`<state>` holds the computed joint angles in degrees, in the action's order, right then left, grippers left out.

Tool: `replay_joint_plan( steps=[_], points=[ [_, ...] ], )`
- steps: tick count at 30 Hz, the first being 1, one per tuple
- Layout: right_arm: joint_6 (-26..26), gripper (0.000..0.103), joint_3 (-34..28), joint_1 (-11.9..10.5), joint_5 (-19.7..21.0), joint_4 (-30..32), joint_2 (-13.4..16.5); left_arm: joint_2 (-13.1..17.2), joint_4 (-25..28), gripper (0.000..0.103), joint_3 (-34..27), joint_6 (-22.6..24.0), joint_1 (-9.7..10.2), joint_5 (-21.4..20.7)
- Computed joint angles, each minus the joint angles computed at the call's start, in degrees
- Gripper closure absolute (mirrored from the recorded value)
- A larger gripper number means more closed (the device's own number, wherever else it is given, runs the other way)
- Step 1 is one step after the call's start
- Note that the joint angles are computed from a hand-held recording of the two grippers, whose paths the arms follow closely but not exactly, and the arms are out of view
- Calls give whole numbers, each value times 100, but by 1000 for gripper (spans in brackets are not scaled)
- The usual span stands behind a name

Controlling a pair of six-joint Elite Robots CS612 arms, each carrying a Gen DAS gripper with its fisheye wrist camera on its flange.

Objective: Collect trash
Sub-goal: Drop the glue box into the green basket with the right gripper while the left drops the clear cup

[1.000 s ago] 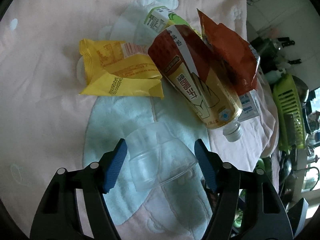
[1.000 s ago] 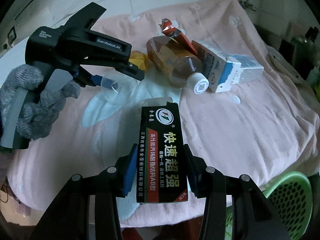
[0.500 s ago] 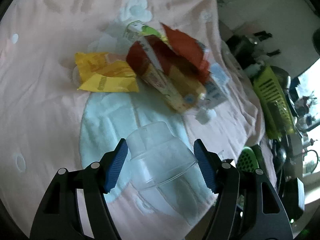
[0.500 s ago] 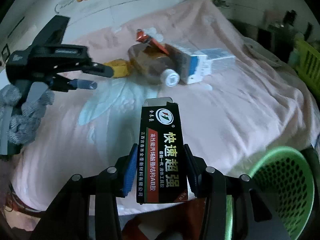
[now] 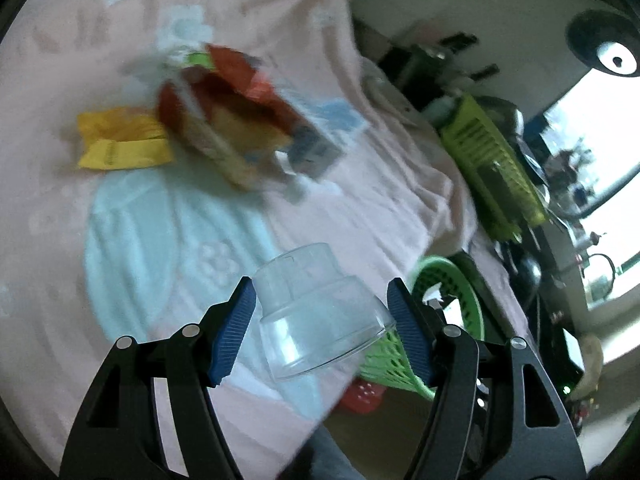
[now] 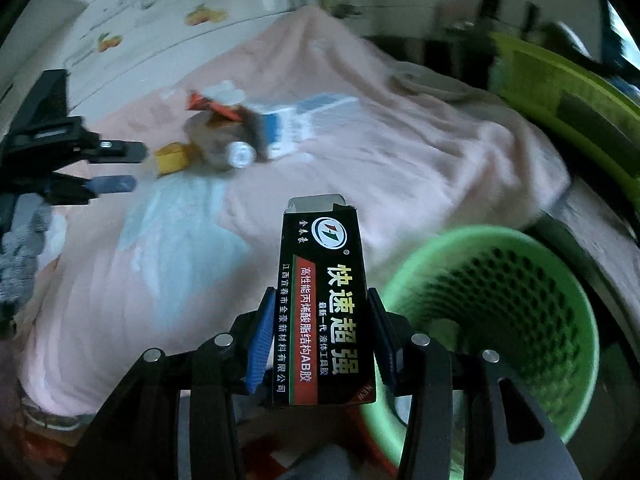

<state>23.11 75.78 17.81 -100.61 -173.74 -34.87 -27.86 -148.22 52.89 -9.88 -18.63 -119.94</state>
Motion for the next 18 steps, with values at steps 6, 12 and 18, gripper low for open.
replay_joint_plan(
  steps=[6, 12, 18],
  points=[
    [480, 60, 660, -122, -247, -167, -271, -85, 69, 36, 143, 316, -207, -209],
    [802, 60, 973, -218, -249, -225, -347, -116, 262, 36, 200, 589, -414, -342],
    [1035, 58, 1193, -297, -237, -349, -392, -103, 488, 36, 170, 858, -596, -375]
  ],
)
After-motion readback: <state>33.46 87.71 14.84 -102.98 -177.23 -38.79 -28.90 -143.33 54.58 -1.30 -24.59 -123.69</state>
